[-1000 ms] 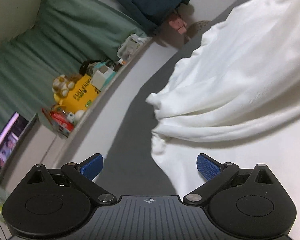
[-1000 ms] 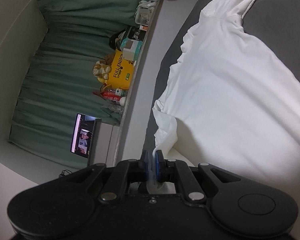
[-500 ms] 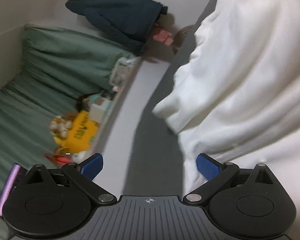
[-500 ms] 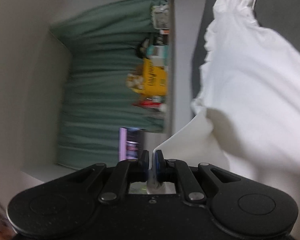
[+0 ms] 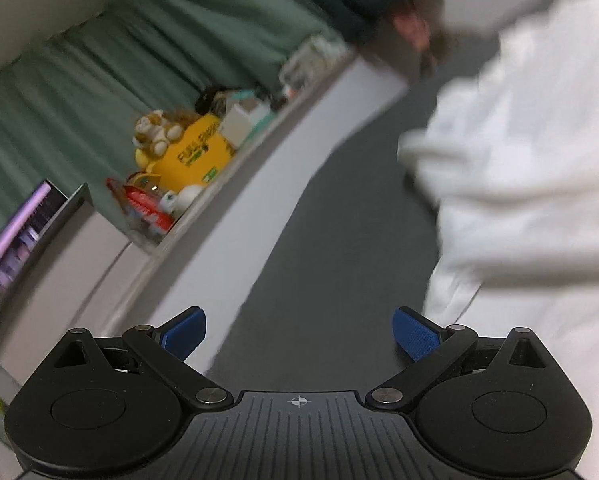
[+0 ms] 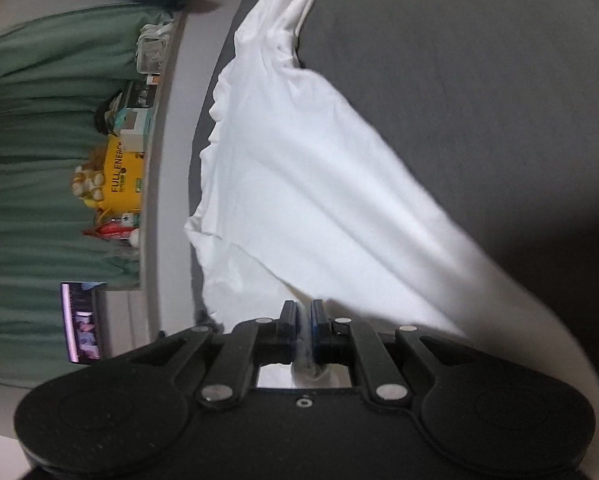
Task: Fold clothes
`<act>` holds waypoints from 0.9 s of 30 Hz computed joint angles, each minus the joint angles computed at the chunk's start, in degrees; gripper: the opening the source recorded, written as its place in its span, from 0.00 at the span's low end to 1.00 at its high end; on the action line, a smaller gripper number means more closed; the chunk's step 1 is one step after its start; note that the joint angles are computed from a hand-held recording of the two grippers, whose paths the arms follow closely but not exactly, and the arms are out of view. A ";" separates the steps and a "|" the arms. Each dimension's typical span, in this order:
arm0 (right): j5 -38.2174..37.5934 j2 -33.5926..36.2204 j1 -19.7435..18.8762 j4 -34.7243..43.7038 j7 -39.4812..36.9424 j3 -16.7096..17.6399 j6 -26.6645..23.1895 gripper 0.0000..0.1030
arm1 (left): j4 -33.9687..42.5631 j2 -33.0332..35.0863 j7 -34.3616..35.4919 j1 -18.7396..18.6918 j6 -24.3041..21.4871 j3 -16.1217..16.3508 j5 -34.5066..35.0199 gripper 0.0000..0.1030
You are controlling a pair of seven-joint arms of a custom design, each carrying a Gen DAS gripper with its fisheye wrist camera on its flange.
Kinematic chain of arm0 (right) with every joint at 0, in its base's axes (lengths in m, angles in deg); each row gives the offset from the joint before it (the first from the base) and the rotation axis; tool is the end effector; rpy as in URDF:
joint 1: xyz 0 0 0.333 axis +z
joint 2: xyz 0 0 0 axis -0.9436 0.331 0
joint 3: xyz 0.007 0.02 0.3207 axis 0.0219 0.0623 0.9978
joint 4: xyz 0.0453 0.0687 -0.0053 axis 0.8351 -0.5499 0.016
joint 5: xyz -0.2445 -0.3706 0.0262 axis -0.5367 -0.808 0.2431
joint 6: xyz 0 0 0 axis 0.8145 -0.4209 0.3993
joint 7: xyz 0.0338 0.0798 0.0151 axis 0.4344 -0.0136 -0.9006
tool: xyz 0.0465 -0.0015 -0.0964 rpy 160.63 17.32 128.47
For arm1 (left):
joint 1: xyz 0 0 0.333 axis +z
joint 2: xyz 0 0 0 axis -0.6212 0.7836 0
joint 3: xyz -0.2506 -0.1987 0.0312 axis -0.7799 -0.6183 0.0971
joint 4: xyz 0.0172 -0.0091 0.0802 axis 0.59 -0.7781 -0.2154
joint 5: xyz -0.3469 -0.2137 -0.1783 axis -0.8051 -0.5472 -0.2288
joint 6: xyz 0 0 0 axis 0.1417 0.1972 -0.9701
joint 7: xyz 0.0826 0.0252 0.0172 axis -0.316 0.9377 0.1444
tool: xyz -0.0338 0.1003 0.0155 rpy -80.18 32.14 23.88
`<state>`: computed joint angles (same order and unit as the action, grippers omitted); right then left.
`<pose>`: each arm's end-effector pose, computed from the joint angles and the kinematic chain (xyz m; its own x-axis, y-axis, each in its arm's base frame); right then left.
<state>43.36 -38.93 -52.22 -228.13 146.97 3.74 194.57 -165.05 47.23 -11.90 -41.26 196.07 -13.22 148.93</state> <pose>0.4313 0.0826 0.4809 -0.1608 -0.4342 -0.8863 -0.9268 0.3752 -0.0157 0.4006 -0.1840 0.5028 0.3137 -0.6503 -0.6919 -0.6318 0.4010 -0.6634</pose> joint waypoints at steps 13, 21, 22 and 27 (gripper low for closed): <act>0.99 0.31 1.46 0.14 -3.79 -0.67 6.34 0.07 | -15.30 -18.42 -15.24 -17.70 32.31 12.51 -32.72 0.97; -5.72 -1.26 -0.85 1.71 -0.43 -0.88 0.52 0.44 | -9.37 -10.15 -3.46 -22.26 32.90 4.94 -35.76 0.97; -7.03 -1.58 -1.15 1.79 -0.28 -0.85 -0.03 0.45 | -8.34 -9.18 -0.74 -21.96 32.64 3.92 -35.04 0.96; -10.71 -2.28 -2.01 2.13 2.53 -2.12 -4.63 0.48 | -2.91 -2.99 11.61 -20.80 31.07 1.45 -34.86 0.64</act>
<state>32.64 -41.22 -54.23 -225.99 149.51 1.62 189.94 -167.96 44.24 -0.29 -62.05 227.14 -11.77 114.07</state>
